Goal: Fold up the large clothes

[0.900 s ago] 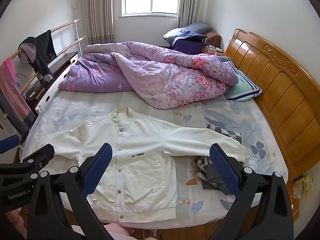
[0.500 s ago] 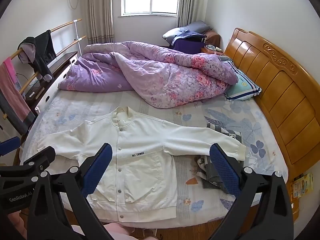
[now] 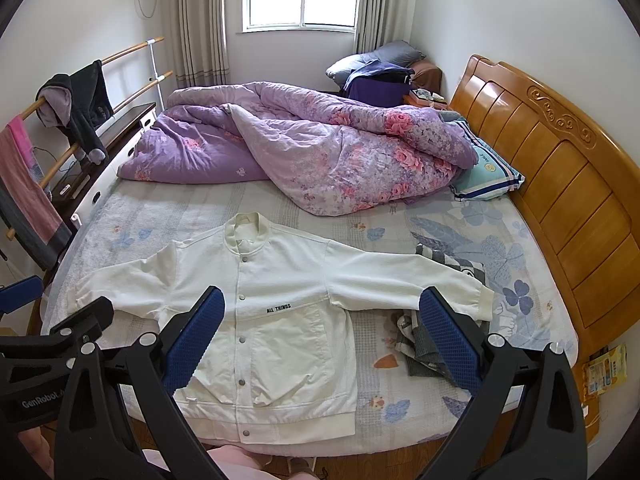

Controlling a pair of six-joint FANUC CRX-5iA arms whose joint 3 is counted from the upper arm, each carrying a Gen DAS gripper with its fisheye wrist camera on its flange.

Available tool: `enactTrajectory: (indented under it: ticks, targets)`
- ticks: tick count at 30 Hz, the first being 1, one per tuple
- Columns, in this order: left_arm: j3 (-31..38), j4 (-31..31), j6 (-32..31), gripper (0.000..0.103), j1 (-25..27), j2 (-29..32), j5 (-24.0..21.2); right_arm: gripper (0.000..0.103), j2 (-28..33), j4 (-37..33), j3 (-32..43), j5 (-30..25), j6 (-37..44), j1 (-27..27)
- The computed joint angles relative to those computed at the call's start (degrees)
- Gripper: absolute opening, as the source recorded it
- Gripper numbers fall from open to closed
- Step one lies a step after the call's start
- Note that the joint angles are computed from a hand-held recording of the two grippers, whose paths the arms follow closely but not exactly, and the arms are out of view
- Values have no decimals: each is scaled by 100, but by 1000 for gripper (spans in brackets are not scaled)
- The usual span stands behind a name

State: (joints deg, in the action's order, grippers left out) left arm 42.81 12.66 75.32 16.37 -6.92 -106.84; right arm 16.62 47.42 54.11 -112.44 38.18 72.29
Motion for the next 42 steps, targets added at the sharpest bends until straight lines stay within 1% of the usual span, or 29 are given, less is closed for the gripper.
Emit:
enactTrajectory:
  ticks: [2, 3, 6, 16, 21, 30, 42]
  targets:
    - [7, -7, 10, 99, -6, 3, 2, 94, -50, -11, -101, 45, -1, -32]
    - [-42, 2, -7, 99, 11, -27, 25, 94, -146, -34, -279, 98, -88, -13]
    - [81, -10, 19, 99, -12, 48, -41, 94, -54, -26, -114, 38, -23, -18]
    - [32, -17, 26, 99, -26, 16, -17, 94, 92, 8, 134, -41, 33, 11]
    - [47, -22, 39, 99, -37, 21, -20, 94, 62, 0, 77, -16, 10, 12]
    - [69, -36, 46, 99, -52, 36, -34, 94, 279, 23, 469, -114, 164, -13]
    - [23, -29, 42, 99, -42, 11, -43, 94, 268, 10, 449, -113, 147, -8]
